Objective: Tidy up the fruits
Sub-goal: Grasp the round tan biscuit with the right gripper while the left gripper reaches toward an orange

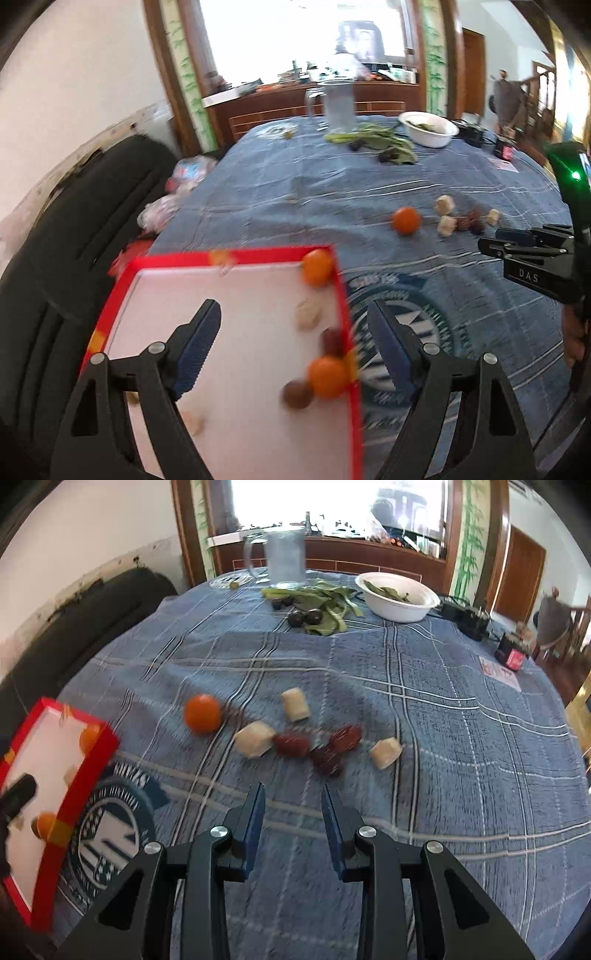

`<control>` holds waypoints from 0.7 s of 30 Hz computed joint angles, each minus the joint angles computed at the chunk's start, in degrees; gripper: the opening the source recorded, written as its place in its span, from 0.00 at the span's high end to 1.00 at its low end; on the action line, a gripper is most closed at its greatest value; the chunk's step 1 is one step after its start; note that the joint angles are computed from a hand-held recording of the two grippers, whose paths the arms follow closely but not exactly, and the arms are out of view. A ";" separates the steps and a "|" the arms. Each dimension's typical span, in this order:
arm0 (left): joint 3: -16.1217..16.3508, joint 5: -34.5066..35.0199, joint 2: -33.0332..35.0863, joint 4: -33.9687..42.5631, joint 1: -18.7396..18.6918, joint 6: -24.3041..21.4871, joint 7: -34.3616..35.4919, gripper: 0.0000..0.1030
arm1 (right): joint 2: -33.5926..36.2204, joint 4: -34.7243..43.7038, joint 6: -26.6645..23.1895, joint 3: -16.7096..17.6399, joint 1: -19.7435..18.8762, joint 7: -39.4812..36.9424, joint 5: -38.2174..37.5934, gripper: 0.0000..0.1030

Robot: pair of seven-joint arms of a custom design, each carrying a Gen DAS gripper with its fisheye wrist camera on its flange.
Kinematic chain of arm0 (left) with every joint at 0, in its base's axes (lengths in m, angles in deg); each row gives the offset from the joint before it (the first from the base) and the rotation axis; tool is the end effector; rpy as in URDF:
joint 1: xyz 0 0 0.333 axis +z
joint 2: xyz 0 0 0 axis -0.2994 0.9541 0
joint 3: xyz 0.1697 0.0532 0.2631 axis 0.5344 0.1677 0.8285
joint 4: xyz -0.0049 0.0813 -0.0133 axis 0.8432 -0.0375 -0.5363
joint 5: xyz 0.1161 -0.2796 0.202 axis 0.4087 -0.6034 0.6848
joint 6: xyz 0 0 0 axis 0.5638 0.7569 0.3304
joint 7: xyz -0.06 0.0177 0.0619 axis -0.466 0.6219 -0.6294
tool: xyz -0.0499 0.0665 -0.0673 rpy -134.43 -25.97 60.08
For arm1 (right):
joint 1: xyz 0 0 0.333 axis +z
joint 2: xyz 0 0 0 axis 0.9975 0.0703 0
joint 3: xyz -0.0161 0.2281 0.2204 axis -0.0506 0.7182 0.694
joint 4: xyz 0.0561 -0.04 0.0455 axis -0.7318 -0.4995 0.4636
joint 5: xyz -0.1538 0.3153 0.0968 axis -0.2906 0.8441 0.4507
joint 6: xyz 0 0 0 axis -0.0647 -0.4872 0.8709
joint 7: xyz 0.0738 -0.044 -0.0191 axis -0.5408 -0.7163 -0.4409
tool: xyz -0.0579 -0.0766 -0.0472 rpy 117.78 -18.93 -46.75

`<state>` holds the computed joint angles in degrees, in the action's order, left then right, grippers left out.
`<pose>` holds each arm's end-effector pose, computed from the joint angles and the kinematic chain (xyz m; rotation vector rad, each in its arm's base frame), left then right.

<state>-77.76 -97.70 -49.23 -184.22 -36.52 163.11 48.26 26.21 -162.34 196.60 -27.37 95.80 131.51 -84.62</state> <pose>0.4449 -0.1700 0.5254 -1.0178 2.3006 -0.8623 0.4009 0.1824 0.4784 -1.3950 2.2130 -0.7080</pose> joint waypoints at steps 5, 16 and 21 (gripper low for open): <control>-4.10 4.93 4.78 4.51 0.90 0.76 -4.48 0.20 | 2.52 2.52 2.64 -1.63 -2.47 -0.79 -2.27 0.70; -9.01 19.88 15.41 16.07 3.64 -6.28 -18.97 0.20 | 10.99 7.32 9.31 -6.53 -2.21 -3.60 -1.88 0.70; -9.70 21.51 17.52 18.23 3.33 -8.07 -19.59 0.20 | 11.15 3.97 17.02 -9.00 -0.76 -12.99 8.35 0.70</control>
<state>-87.45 -76.19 -31.71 -165.99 -33.18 155.05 28.67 37.36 -158.37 213.62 -36.36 95.04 118.52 -76.26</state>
